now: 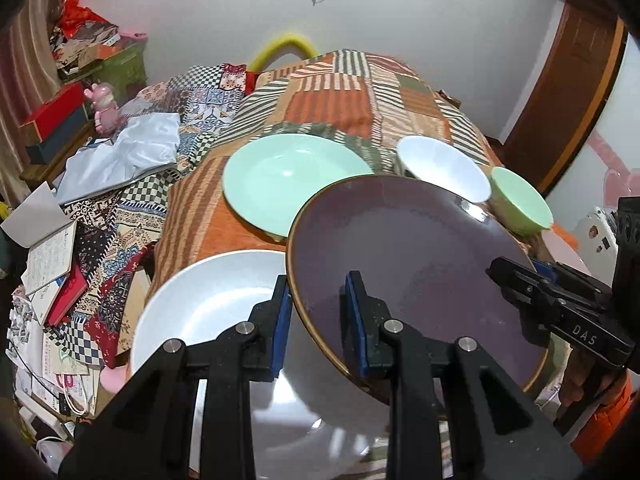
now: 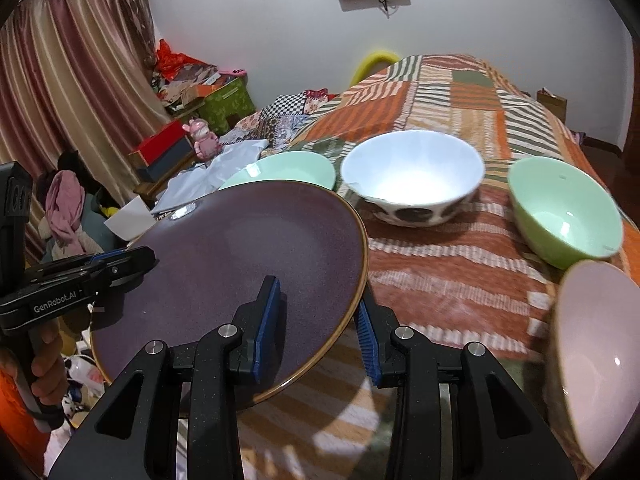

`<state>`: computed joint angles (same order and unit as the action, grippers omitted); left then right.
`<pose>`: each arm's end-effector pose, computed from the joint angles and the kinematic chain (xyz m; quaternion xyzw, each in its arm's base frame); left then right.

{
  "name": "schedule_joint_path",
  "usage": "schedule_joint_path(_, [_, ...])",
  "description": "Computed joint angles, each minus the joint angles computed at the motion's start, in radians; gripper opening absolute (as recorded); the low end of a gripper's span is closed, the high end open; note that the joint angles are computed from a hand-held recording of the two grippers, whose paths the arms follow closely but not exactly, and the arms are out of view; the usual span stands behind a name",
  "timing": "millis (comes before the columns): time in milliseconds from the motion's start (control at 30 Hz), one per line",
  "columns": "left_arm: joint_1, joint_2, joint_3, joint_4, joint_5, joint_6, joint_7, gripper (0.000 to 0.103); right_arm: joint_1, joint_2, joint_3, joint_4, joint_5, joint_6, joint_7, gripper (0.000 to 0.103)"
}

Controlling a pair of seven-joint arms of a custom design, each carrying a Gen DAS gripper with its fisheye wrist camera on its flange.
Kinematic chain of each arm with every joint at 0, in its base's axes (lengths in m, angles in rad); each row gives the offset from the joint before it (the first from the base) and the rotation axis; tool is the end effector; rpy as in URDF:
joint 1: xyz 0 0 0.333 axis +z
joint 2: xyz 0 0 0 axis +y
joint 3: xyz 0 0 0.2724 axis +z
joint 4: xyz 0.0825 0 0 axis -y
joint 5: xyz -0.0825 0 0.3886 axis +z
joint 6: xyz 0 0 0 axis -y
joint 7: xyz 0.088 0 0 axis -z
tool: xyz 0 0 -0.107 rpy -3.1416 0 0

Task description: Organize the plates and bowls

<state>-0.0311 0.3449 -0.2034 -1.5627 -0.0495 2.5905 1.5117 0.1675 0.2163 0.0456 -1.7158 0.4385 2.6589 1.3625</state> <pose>0.6838 -0.1431 0.4876 -0.6285 0.6991 -0.3004 0.1614 0.6555 0.1272 0.4972 -0.6854 0.6183 -0.1259 0.3634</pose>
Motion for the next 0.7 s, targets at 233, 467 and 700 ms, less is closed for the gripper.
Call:
schedule_joint_path(233, [-0.02,-0.029,-0.015,-0.04,-0.005,0.02,-0.002,0.027,-0.007,-0.084,-0.011,-0.115,0.012,0.047,-0.002,0.033])
schedule_joint_path(467, [-0.037,-0.042,-0.024,-0.056,-0.017,0.02,0.012,0.027,-0.011,-0.14,-0.025,-0.19,0.007,0.075,0.013,0.033])
schedule_joint_path(700, [-0.051,-0.031,-0.03,-0.058,-0.028,0.003,0.018,0.027,-0.015,-0.176,-0.034,-0.25,-0.017,0.084,0.047,0.033])
